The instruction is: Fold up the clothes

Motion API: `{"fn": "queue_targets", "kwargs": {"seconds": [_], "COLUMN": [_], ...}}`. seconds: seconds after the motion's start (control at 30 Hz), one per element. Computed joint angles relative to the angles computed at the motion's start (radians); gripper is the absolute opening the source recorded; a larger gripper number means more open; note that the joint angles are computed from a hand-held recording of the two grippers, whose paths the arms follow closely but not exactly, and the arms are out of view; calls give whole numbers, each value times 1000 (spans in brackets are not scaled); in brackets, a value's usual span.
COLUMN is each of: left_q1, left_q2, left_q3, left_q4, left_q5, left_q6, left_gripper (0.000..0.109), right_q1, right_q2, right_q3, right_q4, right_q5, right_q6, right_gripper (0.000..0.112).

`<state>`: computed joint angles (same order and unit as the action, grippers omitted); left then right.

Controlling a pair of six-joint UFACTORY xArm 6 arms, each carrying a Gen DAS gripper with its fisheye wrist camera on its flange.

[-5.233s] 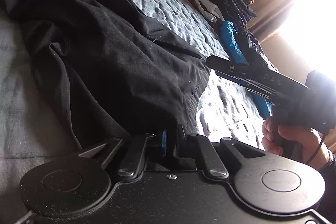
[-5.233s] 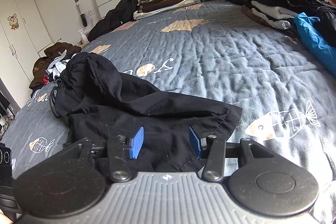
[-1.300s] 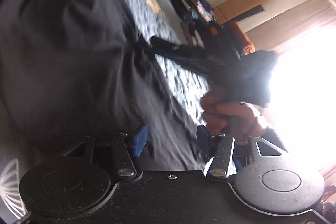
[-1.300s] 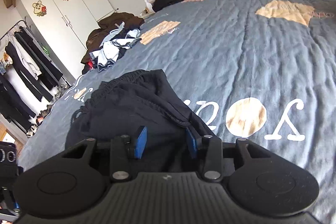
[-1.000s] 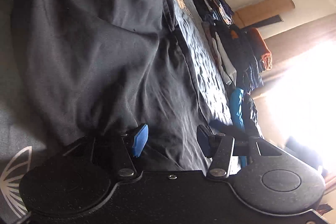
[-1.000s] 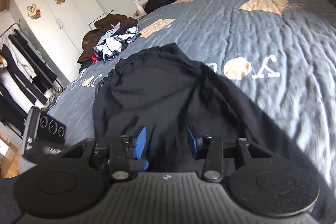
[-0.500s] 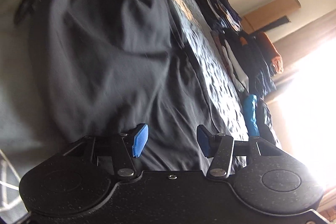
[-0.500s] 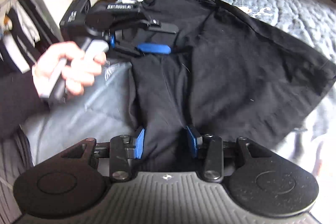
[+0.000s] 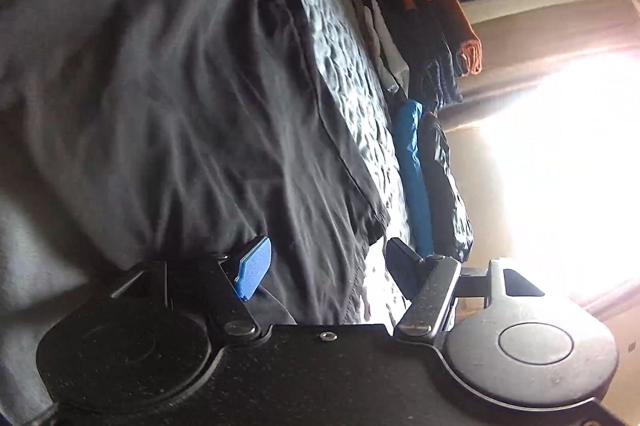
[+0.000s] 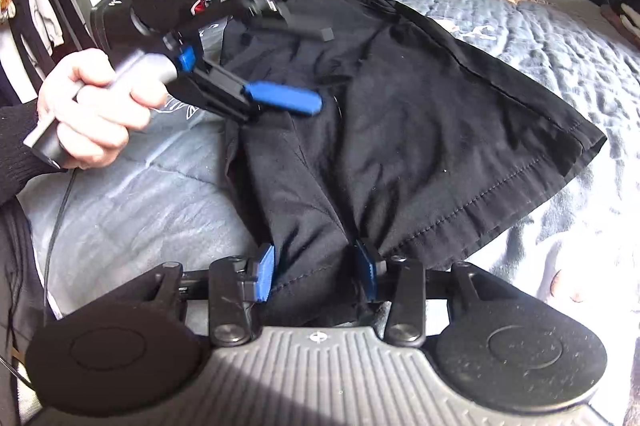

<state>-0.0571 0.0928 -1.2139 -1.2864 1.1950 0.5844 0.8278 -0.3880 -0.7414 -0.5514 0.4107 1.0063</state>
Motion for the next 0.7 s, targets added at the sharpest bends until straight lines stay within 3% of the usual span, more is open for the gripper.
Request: {"fn": "queue_targets", "kwargs": {"seconds": [0.17, 0.33, 0.4, 0.43, 0.5, 0.57, 0.7], "left_q1": [39, 85, 97, 104, 113, 108, 51], "left_q2": [-2, -8, -18, -22, -43, -72, -155], "left_q3": [16, 25, 17, 12, 2, 7, 77], "left_q4": [-74, -148, -132, -124, -151, -191, -210], "left_q5": [-286, -466, -432, -409, -316, -203, -98], "left_q6": [-11, -39, -79, -101, -72, -16, 66], "left_gripper": [54, 50, 52, 59, 68, 69, 76], "right_q1": [-7, -3, -3, -2, -1, 2, 19], "right_q2": [-4, -1, -3, -5, -12, -25, -60], "right_q3": [9, 1, 0, 0, -1, -2, -5], "right_q4": [23, 30, 35, 38, 49, 63, 25], "right_q5": [-15, -2, 0, 2, 6, 7, 11], "right_q6": [-13, -36, -43, -44, -44, -42, 4], "right_gripper": [42, 42, 42, 42, 42, 42, 42]}}
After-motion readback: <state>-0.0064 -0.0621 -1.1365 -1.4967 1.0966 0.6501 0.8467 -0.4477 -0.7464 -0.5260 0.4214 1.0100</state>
